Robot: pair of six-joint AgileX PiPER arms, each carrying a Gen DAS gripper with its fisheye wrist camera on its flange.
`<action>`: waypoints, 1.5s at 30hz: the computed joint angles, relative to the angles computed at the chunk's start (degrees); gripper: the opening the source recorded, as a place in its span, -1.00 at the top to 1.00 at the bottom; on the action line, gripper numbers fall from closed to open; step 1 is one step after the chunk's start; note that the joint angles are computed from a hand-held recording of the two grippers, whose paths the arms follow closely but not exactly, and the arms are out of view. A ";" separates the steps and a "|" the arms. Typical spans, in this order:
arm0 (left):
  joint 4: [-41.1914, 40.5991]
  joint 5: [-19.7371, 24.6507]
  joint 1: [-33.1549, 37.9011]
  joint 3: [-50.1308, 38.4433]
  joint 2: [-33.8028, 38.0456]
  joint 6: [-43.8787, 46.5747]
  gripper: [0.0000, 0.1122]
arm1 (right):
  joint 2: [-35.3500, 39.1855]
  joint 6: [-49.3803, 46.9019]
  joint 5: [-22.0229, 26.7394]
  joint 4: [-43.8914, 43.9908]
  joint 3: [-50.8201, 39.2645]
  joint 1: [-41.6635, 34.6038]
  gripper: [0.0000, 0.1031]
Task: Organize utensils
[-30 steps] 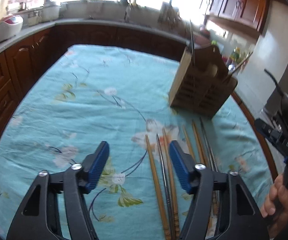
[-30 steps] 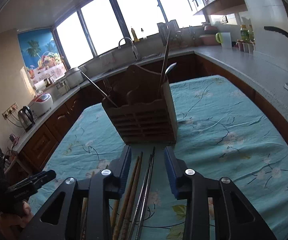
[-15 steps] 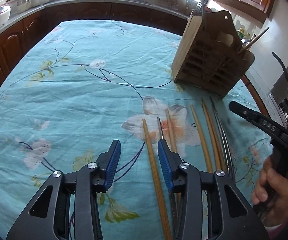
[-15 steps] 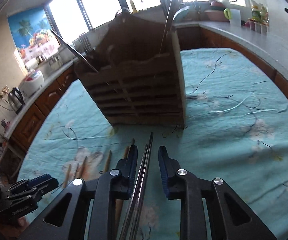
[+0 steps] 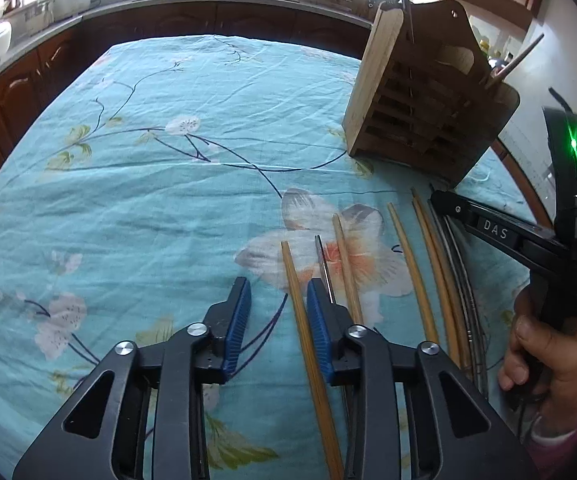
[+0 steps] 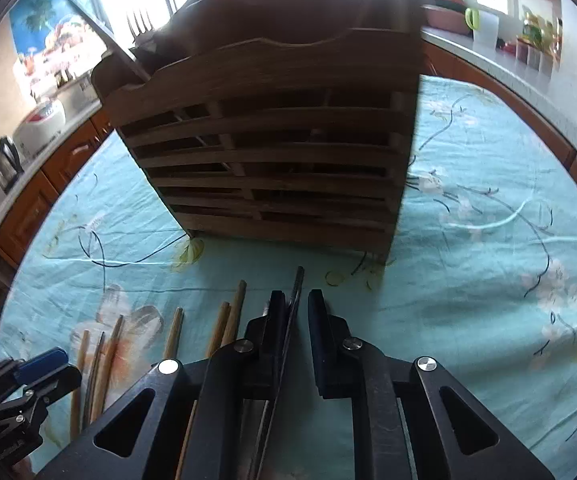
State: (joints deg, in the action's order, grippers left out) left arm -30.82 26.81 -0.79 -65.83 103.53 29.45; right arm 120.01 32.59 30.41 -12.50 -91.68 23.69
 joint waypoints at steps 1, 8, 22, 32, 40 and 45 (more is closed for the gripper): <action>1.12 -0.37 -0.51 -0.42 0.35 -0.52 0.61 | 0.44 0.81 1.01 -1.90 -0.87 0.50 0.75; 2.75 -0.10 -0.63 -2.15 1.69 0.01 0.90 | -2.07 -0.61 -0.74 0.47 2.61 -0.28 0.91; -21.41 8.86 6.13 5.42 -13.53 20.21 0.93 | -29.33 -1.28 -15.12 8.25 28.15 -2.79 0.92; -26.06 16.21 11.48 7.34 -24.39 23.38 0.93 | -38.95 20.36 -16.42 -12.35 32.37 1.53 0.92; -29.24 19.56 14.67 5.41 -27.78 25.11 0.93 | -42.68 25.68 -15.82 -18.76 32.22 2.61 0.92; -30.89 19.58 15.17 3.13 -27.11 25.71 0.93 | -43.15 27.60 -15.65 -21.52 31.09 2.23 0.92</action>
State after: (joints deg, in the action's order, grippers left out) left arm -61.71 46.39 14.39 -62.70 76.41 55.16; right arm 76.86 60.19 14.77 -34.02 -60.59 25.92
